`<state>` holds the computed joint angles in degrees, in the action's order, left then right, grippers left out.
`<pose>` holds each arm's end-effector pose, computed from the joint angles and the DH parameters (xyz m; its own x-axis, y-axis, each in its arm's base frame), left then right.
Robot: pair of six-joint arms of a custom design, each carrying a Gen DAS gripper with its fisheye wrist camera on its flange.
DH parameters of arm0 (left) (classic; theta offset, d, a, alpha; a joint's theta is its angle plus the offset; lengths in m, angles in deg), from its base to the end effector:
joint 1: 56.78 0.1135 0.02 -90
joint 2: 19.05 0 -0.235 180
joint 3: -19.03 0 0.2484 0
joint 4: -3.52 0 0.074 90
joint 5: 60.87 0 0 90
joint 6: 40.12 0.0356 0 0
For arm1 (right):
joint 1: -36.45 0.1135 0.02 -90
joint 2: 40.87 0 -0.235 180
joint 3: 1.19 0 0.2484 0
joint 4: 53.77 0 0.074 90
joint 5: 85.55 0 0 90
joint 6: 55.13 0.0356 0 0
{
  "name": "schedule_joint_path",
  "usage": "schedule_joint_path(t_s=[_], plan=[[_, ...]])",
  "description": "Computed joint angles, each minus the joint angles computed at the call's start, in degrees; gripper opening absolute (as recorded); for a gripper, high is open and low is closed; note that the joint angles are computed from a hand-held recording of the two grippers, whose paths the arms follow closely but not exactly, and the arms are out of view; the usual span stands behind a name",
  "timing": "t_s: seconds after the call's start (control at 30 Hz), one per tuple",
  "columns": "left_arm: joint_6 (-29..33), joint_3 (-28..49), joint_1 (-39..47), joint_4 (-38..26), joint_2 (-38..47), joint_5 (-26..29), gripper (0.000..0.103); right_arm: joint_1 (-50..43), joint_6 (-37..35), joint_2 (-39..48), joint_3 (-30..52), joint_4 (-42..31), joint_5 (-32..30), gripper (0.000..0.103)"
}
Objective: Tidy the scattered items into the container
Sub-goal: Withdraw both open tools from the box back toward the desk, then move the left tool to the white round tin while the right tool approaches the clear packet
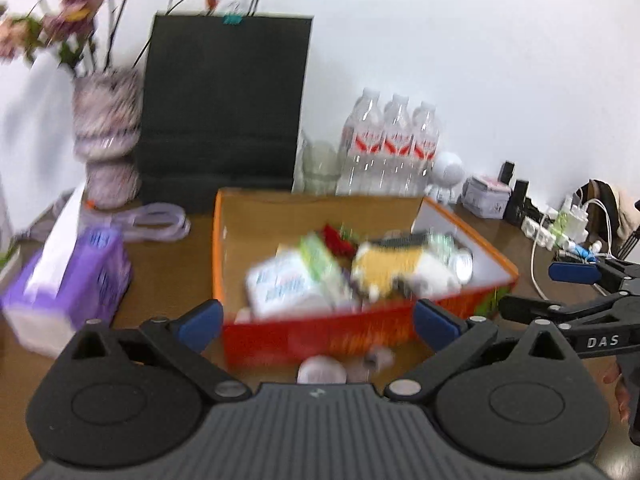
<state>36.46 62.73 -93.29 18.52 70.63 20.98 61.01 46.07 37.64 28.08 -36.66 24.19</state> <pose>0.2320 -0.1655 0.1136 -0.5164 0.0964 -0.8509 0.3818 0.9153 -0.1280 0.2109 0.0832 0.0985 -0.5000 -0.0275 -0.8656 -0.0346 0.9993 -0.0117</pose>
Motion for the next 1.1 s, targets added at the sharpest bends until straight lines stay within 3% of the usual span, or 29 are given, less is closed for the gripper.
schedule_joint_path(t_s=[0.1,0.37,0.6,0.87,1.03,1.1], plan=[[-0.1,-5.0,0.1,4.2,1.1,0.3,0.103,5.4,1.9,2.1,-3.8,4.1,3.8,0.103],[-1.9,-12.0,-1.2,15.3,9.7,-2.4,0.103,18.3,9.1,21.1,-5.0,16.6,12.9,0.103],[-2.4,-8.4,-1.9,13.2,12.1,-3.2,0.103,17.9,10.3,25.8,-3.9,19.4,11.9,0.103],[-3.8,5.6,-4.3,6.6,21.3,-8.9,0.102,11.7,11.1,26.7,-3.3,21.4,7.4,0.103],[-3.3,11.4,-5.5,2.4,25.0,-12.3,0.083,8.4,9.9,27.8,-2.1,22.3,4.3,0.103],[-2.8,11.6,-5.4,3.3,25.4,-12.0,0.065,7.4,9.2,28.6,-1.0,22.2,3.4,0.103]])
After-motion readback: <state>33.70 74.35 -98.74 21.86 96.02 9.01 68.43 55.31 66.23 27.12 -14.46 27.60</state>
